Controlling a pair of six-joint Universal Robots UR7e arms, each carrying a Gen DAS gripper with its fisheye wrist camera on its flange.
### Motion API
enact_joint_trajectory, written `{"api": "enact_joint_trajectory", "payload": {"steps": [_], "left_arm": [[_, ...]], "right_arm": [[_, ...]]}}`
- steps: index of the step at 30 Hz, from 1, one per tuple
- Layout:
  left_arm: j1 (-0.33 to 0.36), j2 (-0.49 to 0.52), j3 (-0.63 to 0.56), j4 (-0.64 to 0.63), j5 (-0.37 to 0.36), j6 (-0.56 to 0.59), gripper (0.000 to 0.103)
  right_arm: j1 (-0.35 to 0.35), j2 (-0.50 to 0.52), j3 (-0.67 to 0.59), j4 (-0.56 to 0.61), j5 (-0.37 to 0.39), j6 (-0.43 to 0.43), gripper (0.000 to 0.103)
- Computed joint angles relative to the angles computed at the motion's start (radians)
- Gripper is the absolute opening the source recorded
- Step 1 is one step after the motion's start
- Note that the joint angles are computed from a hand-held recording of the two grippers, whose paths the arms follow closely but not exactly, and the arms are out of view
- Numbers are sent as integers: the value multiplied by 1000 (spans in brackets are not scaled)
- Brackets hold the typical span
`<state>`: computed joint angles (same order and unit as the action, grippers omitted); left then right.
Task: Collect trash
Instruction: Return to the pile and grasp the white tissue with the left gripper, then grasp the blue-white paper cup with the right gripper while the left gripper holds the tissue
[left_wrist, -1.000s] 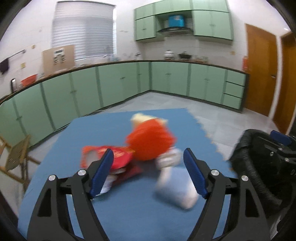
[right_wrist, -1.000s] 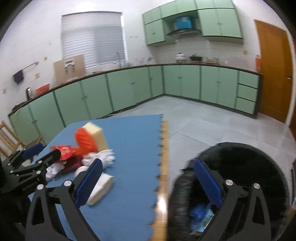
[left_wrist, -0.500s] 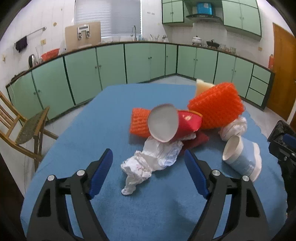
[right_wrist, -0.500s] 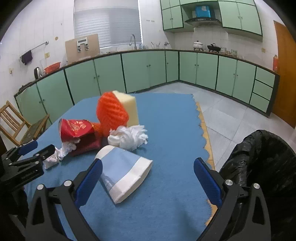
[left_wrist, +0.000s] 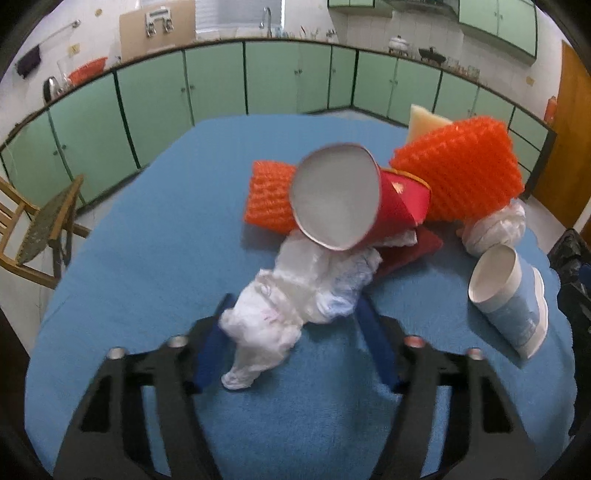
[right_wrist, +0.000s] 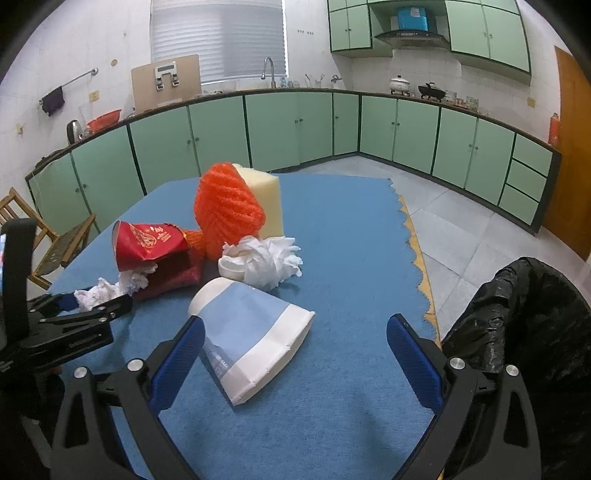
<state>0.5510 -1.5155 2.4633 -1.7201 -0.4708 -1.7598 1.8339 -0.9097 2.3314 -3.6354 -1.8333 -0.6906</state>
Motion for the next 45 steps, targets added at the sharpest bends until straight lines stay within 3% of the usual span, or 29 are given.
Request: {"api": "enact_joint_trajectory", "payload": {"steps": [2,4,8,14,17,26,32,35,41,45], "left_arm": [[6,-11,13,-44,-7,34,33],[1,-20,17,-37,-6,20,23],[-39,-48,27,27,-6,-64,16],[-139,-39,9,201,-40,-245,15],[-181,-15,1,211,-51,-282,15],[-173,58,-9,73,-20,-163,15],[-169,70,-13,77,-26,-162,15],[-166,71,-9,77,-33,-169,15],[-171,88,-32,137,-25,-208,15],[-174,93,-39,191,-16,-256,15]], "right_arm": [[0,1,0,6,1,2,97],[2,4,-1,13,-1,0,97],[5,18,-5,14,-14,-1,97],[13,45,-16,22,-47,-3,97],[15,57,-19,26,-67,-6,97],[17,77,-26,21,-129,-33,97],[7,73,-29,-43,-179,-65,97],[-8,45,-27,-30,-160,-44,97],[-22,-19,-16,79,-14,49,97],[3,34,-45,54,-39,52,97]]}}
